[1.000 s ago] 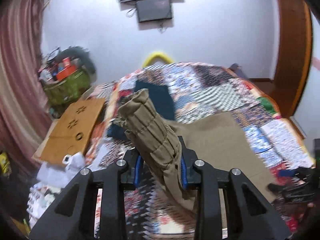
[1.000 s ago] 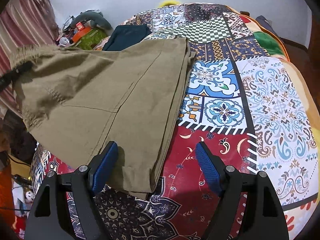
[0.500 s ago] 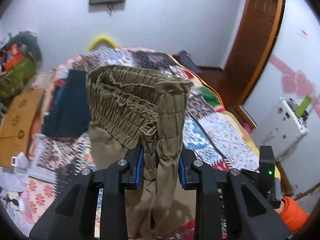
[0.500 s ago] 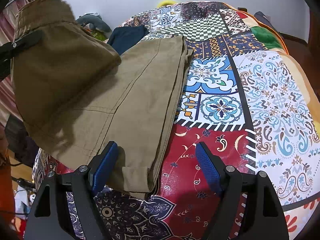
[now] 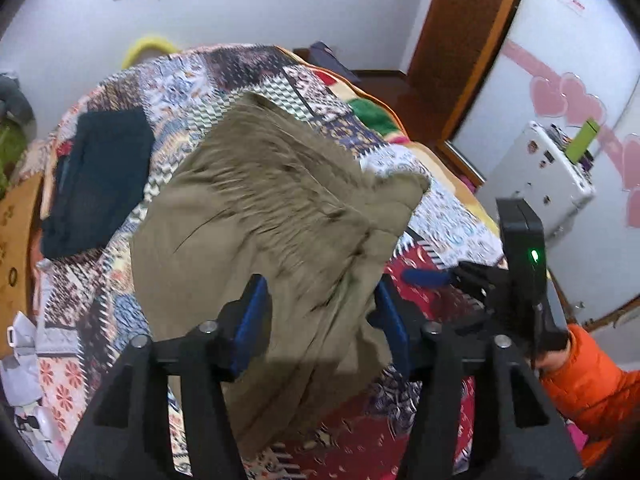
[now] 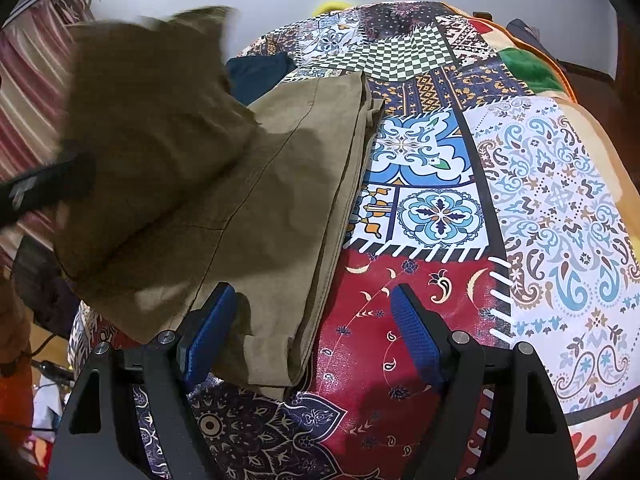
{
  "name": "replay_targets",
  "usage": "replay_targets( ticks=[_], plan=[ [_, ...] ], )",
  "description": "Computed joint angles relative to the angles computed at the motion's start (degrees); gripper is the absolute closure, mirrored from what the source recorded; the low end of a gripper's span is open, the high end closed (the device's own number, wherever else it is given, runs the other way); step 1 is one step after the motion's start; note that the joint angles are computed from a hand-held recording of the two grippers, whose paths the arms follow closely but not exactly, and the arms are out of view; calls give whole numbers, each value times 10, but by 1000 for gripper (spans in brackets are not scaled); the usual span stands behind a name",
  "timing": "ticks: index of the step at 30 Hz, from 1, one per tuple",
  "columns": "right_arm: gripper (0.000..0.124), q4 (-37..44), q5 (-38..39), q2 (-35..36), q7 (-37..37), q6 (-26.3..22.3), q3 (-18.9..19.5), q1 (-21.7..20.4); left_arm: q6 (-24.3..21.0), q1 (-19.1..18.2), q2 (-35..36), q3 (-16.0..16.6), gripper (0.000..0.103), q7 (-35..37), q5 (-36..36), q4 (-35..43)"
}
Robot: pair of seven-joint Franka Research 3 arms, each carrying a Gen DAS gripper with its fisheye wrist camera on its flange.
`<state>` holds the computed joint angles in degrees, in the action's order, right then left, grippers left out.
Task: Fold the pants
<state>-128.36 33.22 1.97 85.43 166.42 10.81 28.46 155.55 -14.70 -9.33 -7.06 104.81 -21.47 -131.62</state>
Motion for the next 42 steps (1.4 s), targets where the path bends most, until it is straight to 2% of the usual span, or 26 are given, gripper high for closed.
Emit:
replay_targets(
  ticks=[5, 8, 14, 20, 25, 31, 33, 34, 35, 37, 42],
  plan=[
    [47, 0, -3, 2, 3, -1, 0, 0, 15, 17, -6, -4, 37, -37, 53, -15],
    [46, 0, -1, 1, 2, -2, -1, -1, 29, 35, -1, -5, 34, -83, 101, -9],
    [46, -3, -13, -2, 11, -2, -2, -1, 47, 84, 52, -6, 21, -192, 226, 56],
    [46, -3, -3, -2, 1, -6, -2, -3, -6, 108, 164, -4, 15, -248, 298, 191],
    [46, 4, -8, 1, 0, -13, -4, -4, -87, 101, 275, 0, 13, -270, 366, 319],
    [46, 9, -14, 7, 9, -17, -5, -8, -182, 79, 395, 4, 13, -246, 409, 449],
    [46, 9, -23, 7, 18, -18, -7, -9, -199, 72, 416, 5, 12, -230, 422, 464],
    [46, 9, -30, 7, 25, -17, -8, -9, -197, 65, 420, 12, 8, -233, 438, 460],
    [46, 9, -37, 6, 31, -18, -9, -10, -183, 60, 415, 18, 2, -242, 453, 445],
    [46, 6, -51, 3, 41, -22, -11, -11, -145, 58, 395, 24, 0, -250, 481, 403],
    [46, -14, -110, -17, 91, -23, -17, -17, -122, 74, 343, 17, 0, -245, 485, 326]
  ],
)
